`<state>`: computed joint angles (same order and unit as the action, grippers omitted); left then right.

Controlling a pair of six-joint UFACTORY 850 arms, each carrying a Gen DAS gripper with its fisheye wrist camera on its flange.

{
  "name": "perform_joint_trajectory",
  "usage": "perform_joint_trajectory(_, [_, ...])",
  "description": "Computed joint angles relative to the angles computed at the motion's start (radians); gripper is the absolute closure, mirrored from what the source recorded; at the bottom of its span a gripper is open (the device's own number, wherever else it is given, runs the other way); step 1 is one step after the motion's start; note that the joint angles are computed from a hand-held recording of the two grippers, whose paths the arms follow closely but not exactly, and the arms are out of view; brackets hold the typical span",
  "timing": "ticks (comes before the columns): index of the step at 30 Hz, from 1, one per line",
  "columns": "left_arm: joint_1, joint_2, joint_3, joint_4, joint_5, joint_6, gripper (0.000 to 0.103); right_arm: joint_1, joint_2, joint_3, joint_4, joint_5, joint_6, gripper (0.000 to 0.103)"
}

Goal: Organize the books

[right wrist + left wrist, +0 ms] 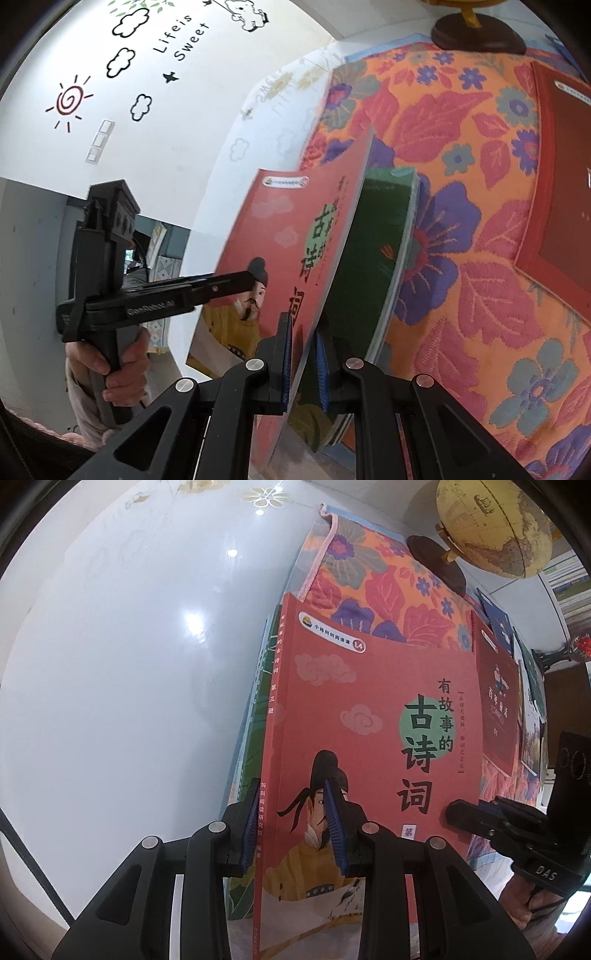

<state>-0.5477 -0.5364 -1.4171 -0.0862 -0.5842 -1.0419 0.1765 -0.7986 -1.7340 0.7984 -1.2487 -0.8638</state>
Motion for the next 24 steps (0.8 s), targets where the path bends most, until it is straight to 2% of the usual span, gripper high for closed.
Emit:
perform_joint_trajectory(12, [-0.005,-0.013,-0.027,0.037,-0.056,-0.043,0.074,0.001,-0.01,0.017,-0.03,0.035,0.034,0.09])
perform_joint_trajectory(24, [-0.001,-0.013,-0.009,0.076,-0.047,-0.128,0.072,-0.003,-0.003,0.034,-0.024,0.036,0.037,0.089])
